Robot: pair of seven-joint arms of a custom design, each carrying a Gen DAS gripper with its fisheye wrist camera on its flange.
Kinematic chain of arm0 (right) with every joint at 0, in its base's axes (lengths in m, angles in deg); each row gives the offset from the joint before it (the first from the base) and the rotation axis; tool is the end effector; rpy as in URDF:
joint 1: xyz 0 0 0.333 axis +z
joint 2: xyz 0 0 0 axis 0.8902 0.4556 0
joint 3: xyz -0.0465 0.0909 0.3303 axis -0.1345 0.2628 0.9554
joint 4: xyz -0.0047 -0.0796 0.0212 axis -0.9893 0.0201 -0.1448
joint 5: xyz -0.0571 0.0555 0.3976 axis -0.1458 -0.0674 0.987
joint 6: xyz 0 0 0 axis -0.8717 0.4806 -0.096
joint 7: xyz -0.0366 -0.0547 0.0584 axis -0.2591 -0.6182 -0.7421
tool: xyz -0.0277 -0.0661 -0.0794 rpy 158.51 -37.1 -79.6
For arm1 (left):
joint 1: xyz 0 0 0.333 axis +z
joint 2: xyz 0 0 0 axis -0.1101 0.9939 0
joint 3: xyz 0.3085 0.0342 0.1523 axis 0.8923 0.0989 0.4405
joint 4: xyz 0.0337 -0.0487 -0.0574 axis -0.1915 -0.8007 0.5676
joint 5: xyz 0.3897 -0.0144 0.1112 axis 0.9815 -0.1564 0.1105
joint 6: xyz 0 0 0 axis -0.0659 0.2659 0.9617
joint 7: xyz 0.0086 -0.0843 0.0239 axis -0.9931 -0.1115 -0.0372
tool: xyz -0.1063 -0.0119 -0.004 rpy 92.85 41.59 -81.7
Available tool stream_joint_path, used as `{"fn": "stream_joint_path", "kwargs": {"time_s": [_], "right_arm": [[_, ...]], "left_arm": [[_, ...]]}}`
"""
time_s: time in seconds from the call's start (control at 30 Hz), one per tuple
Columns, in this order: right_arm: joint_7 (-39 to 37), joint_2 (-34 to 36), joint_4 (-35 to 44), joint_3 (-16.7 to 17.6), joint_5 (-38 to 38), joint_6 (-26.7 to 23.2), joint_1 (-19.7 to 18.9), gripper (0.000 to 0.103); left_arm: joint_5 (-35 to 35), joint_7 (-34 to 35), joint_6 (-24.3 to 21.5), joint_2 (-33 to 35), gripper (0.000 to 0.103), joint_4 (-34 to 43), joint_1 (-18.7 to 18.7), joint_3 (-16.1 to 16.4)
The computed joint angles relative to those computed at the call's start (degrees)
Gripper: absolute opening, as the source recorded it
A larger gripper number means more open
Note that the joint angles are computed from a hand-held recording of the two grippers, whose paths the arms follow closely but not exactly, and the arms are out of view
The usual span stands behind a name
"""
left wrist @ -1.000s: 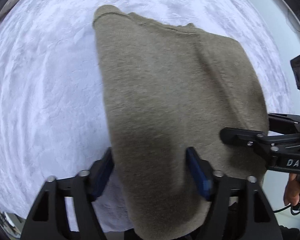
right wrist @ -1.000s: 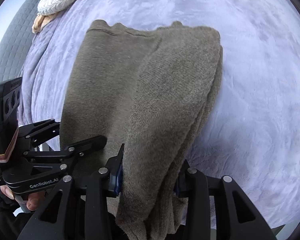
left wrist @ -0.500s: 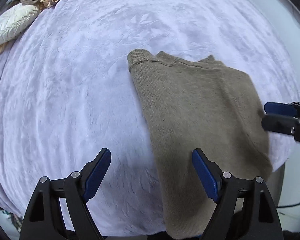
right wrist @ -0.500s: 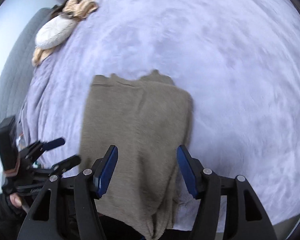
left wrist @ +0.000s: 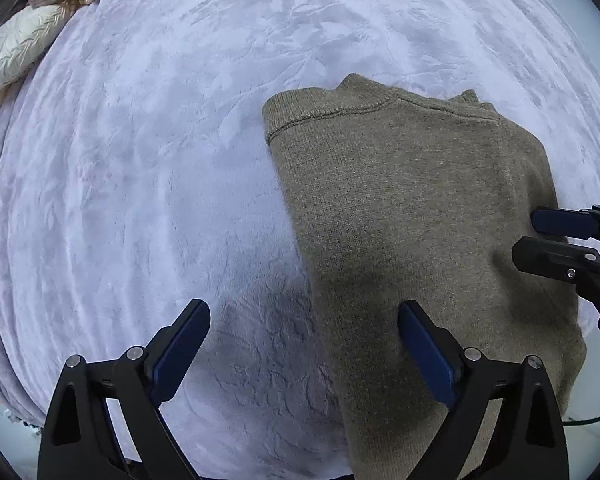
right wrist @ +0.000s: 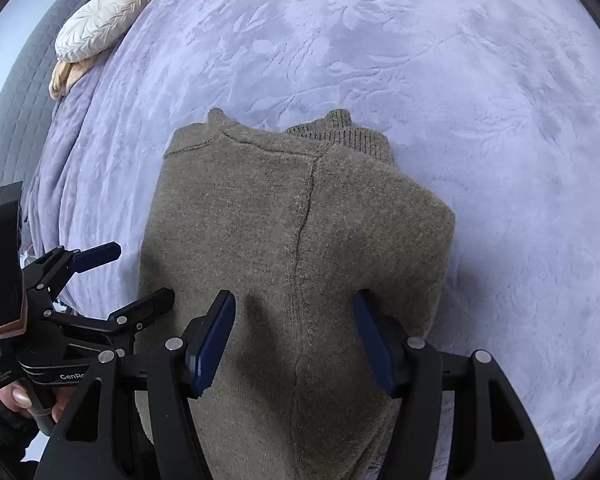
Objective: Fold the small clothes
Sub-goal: 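Press and square the folded sweater with both open grippers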
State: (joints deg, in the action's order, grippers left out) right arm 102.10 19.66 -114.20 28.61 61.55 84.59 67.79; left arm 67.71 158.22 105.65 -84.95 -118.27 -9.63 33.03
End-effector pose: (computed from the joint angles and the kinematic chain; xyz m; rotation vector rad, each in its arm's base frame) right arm 0.5176 0.0465 0.3397 -2.0111 1.9468 0.3860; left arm 0.4152 -0.0721 0.4378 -1.8271 2.5531 0.0144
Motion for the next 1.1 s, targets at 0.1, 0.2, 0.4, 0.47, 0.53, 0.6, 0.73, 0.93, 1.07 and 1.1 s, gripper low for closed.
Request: {"fn": "stream_joint_path", "kwargs": {"time_s": [0.1,0.2,0.4,0.47,0.53,0.6,0.73,0.93,1.07,1.1], "right_arm": [[0.13,-2.94,-1.66,-0.03,-1.39,0.11,0.19,0.066],[-2.46,-9.29,-5.56,-0.46,-2.19,-0.15,0.8,0.066],[-5.57,-21.6,-13.88,-1.51,-4.49,-3.14,3.9,0.066],[-4.83,-23.39,-16.08,-1.18,-6.04,-3.63,4.78,0.066],[-3.81,-23.9,-17.72,-1.19,-7.03,-3.72,5.37,0.066],[-2.06,-23.63,-19.12,-0.62,-8.91,-2.19,5.53,0.066],[-0.99,-22.27,-19.89,-1.9,-8.21,-0.5,6.07,0.066],[-2.68,-22.33,-21.46,-2.64,-7.46,1.12,6.4,0.066],[-3.17,-22.56,-22.61,-2.43,-7.12,3.49,6.68,0.066],[-3.07,-23.03,-23.17,-2.11,-7.63,4.07,6.74,0.066]], "left_arm": [[-1.77,3.57,-1.39,-4.68,0.096,-1.5,-0.96,1.2],[-2.93,7.32,-4.21,-10.59,0.096,-4.09,-1.7,2.15],[-3.69,11.65,-9.75,-18.43,0.096,-8.41,-3.94,1.6],[-3.57,12.21,-10.14,-18.89,0.096,-9.42,-4.36,1.14],[-3.69,12.57,-10.18,-18.63,0.096,-9.8,-4.44,1.18],[-4.21,12.73,-9.88,-17.61,0.096,-9.96,-4.35,1.4],[-5.54,12.55,-9.93,-15.35,0.096,-10.07,-3.67,1.97],[-5.78,13.18,-9.01,-15.54,0.101,-10.93,-3.08,1.69],[-5.63,11.94,-8.53,-15.11,0.103,-10.77,-3.39,0.87],[-5.45,11.82,-8.48,-15.74,0.103,-10.53,-3.59,0.68]]}}
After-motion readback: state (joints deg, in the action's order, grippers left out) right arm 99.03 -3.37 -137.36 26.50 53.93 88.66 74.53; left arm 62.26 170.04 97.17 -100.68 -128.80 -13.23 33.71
